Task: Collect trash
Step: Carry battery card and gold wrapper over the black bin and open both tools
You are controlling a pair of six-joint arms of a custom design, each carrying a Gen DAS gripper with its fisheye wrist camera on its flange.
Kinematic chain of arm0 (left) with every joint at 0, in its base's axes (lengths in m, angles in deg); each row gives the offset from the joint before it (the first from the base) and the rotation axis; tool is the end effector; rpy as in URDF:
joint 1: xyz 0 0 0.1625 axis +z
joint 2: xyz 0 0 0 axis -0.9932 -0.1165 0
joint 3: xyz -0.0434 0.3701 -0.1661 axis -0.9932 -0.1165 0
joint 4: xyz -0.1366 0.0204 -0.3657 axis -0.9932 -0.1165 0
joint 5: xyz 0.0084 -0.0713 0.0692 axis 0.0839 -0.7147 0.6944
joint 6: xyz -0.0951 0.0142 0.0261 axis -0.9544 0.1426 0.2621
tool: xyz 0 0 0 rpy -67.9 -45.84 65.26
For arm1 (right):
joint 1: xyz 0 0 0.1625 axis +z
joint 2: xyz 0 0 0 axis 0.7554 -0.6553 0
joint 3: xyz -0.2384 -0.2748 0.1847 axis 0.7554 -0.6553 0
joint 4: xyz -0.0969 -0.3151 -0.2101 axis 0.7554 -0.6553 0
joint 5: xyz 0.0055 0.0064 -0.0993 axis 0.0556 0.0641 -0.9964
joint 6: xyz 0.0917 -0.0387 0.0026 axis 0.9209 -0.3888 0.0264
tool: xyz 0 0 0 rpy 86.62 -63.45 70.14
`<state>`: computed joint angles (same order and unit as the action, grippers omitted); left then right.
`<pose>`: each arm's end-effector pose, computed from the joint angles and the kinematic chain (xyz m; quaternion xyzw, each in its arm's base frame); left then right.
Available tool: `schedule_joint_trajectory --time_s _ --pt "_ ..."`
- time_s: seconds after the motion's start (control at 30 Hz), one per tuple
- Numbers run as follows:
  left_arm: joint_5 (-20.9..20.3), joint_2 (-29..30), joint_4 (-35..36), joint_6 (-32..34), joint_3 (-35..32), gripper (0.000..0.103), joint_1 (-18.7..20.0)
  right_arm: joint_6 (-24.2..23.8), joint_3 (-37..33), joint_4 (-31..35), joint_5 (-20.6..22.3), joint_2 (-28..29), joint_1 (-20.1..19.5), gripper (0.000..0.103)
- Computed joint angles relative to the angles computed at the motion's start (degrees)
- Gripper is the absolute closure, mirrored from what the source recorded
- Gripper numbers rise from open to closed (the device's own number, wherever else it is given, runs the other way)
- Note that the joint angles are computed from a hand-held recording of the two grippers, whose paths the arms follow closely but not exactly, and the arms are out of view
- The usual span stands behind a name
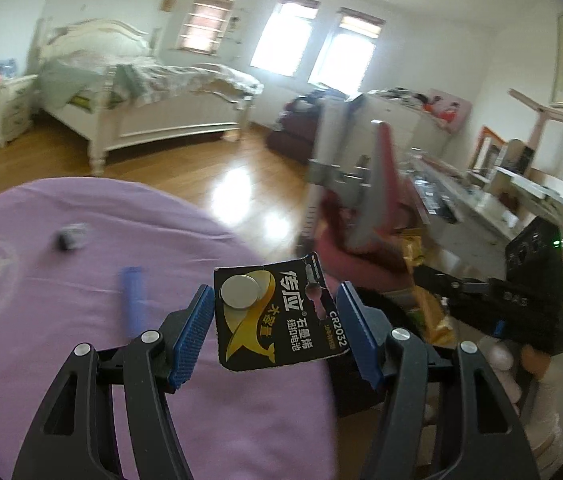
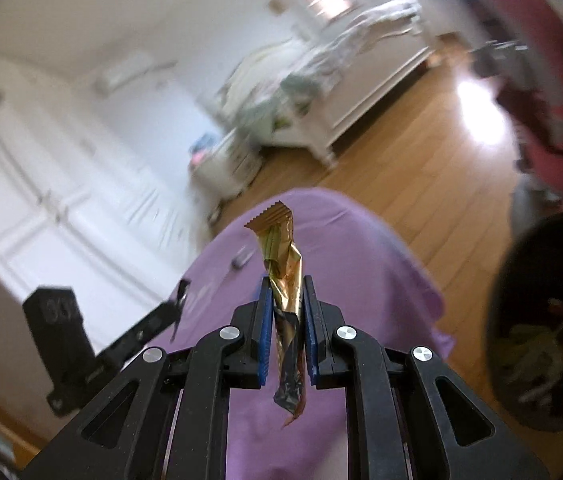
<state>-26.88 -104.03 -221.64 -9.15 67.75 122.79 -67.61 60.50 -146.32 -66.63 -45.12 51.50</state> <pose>-0.2131 -0.4342 0.2850 0.1875 0.8799 -0.4116 0.1456 0.2315 -0.4652 0.2466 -0.1733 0.9340 -0.3086 0.0485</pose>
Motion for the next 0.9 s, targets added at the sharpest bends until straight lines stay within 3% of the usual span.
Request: schedule_joint_trajectory --time_s 0.37,0.57,0.9 --pt "-14.1 18.5 -1.9 3.2 -10.3 0.041 1.3 -0.1 5.9 -4.5 3.1 -9.8 -14.3 0.088" --pt "-17.8 24.3 0.5 5.0 -14.4 0.041 1.8 0.6 6.3 -6.0 4.3 -10.6 -18.7 0.088" --pt "-19.2 29.5 3.4 6.3 -18.5 0.041 2.8 1.6 7.1 -6.9 5.0 -10.1 -22.5 0.088"
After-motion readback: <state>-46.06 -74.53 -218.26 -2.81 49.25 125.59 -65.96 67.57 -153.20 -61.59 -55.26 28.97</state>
